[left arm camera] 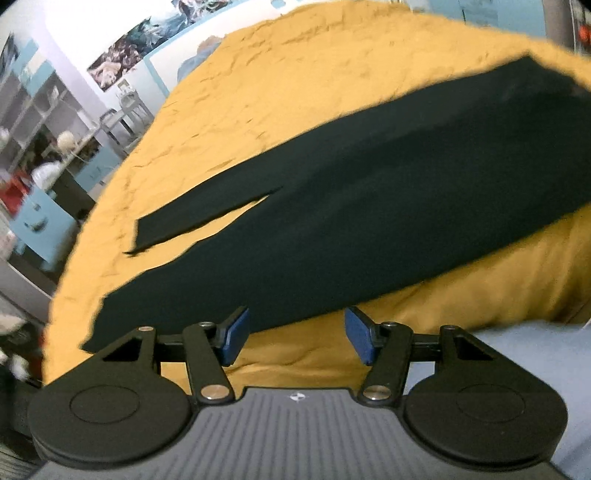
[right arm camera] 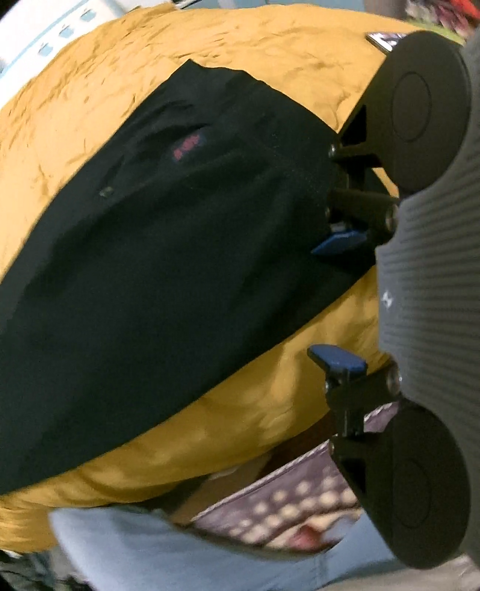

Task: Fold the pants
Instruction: 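Lower both grippers onto the trouser waistband and close them on it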

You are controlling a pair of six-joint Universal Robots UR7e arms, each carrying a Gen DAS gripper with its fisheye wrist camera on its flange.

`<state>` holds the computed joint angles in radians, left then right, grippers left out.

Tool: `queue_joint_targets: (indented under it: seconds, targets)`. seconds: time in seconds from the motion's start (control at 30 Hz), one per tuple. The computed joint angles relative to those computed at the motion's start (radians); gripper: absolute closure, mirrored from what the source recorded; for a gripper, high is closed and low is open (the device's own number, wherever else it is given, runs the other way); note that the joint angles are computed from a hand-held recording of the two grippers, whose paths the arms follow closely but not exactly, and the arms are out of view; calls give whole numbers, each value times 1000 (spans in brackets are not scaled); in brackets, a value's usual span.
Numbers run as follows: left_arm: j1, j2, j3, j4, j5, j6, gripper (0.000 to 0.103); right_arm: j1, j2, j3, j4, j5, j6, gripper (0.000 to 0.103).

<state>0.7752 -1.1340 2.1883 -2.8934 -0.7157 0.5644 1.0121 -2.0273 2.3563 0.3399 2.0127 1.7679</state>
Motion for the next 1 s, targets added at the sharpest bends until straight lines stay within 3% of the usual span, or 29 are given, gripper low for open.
queue_joint_targets:
  seconds: [0.1, 0.2, 0.33, 0.43, 0.47, 0.6, 0.67, 0.8, 1.0]
  targets:
    - [27, 41, -13, -70, 89, 151, 33, 41, 24, 0, -38, 68, -47, 66]
    - [57, 111, -19, -253, 161, 377, 33, 73, 34, -2, -66, 122, -89, 78]
    - [86, 221, -48, -513, 203, 685, 34, 127, 66, -12, -87, 187, -82, 83]
    - [97, 277, -75, -642, 188, 808, 46, 179, 74, -12, -108, 239, -79, 96]
    - [96, 289, -81, -680, 172, 826, 58, 191, 77, -20, -94, 246, -52, 99]
    - [98, 313, -102, -715, 137, 852, 88, 238, 61, -50, -30, 263, 20, 103]
    - [101, 305, -112, -673, 136, 805, 96, 275, 55, -70, 8, 278, 44, 103]
    - [88, 275, -149, -550, 145, 600, 100, 319, 34, -137, 93, 264, 115, 103]
    - [54, 301, -275, -493, 153, 405, 101, 354, 42, -272, 139, 209, 199, 103]
